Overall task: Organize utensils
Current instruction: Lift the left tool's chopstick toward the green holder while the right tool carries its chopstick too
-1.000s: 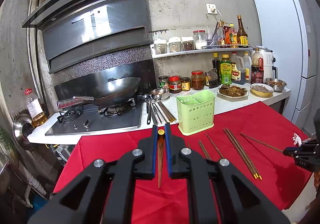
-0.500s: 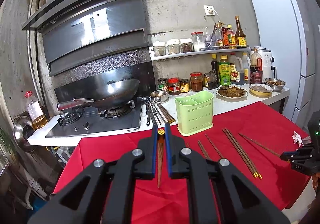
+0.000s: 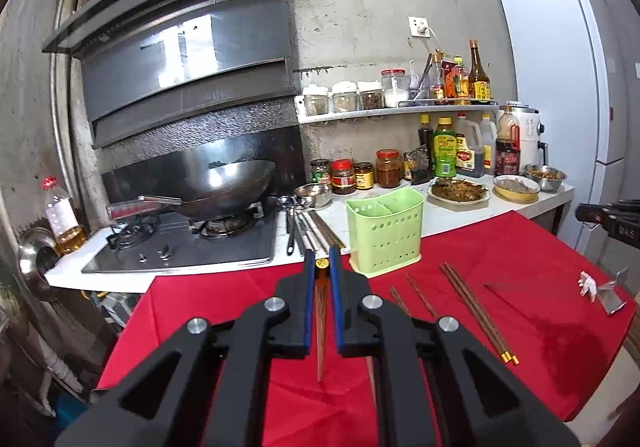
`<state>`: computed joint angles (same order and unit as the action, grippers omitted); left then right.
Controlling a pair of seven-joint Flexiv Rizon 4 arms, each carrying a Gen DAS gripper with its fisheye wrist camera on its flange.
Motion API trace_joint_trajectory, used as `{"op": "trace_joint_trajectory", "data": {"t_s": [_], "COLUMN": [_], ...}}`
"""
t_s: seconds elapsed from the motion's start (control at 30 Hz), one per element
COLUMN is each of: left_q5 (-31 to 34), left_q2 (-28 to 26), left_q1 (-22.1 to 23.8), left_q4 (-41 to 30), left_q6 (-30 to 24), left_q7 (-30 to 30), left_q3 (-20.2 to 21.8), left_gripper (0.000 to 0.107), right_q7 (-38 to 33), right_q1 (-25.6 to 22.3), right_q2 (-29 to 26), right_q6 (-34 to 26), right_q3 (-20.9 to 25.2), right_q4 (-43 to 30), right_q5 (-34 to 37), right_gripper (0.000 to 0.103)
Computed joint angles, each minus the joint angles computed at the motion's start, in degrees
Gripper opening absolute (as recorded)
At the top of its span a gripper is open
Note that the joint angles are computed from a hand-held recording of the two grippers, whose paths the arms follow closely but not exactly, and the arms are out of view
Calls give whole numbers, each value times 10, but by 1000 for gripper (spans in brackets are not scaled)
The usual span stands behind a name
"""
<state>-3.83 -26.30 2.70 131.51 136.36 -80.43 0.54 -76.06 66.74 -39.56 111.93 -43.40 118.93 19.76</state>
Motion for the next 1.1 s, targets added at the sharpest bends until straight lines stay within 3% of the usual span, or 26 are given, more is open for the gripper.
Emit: {"op": "trace_joint_trajectory", "data": {"t_s": [0.13, 0.17, 0.23, 0.27, 0.3, 0.47, 0.6, 0.8, 0.93, 1.0, 1.1], "left_q5": [12, 10, -9, -8, -5, -7, -19, -26, -35, -38, -40], "left_q2": [6, 6, 2, 1, 0, -5, -7, -8, -8, -9, -9], "left_q1": [20, 19, 2, 1, 3, -3, -18, -25, -31, -32, -30], "left_q4": [-17, -20, -18, -15, -14, -2, 0, -2, 0, 1, 4], "left_q6": [-30, -33, -23, -18, -13, 14, 17, 11, 12, 16, 21], "left_q7": [-13, -12, -2, -1, -3, -4, 15, 23, 28, 27, 23], "left_q3": [-9, -7, 4, 5, 3, 3, 6, 2, 3, 3, 3], "left_gripper": [7, 7, 7, 7, 7, 7, 7, 7, 7, 7, 7], "right_q7": [7, 5, 15, 18, 23, 72, 103, 99, 89, 82, 76], "right_q1": [-37, -46, -76, -94, -99, -86, -65, -70, -60, -64, -68], "right_q2": [-2, 0, 8, 10, 3, -29, -47, -58, -75, -80, -78], "right_q6": [-32, -65, -107, -121, -119, -78, -35, 2, 21, 32, 36], "right_q3": [20, 25, 59, 85, 96, 123, 136, 160, 159, 165, 172], "right_q4": [-37, -43, -45, -38, -24, 59, 105, 117, 115, 111, 107], "right_q5": [-32, -55, -89, -103, -108, -103, -73, -45, -24, -16, -5], "right_gripper": [0, 2, 7, 18, 22, 26, 26, 24, 18, 7, 7]}}
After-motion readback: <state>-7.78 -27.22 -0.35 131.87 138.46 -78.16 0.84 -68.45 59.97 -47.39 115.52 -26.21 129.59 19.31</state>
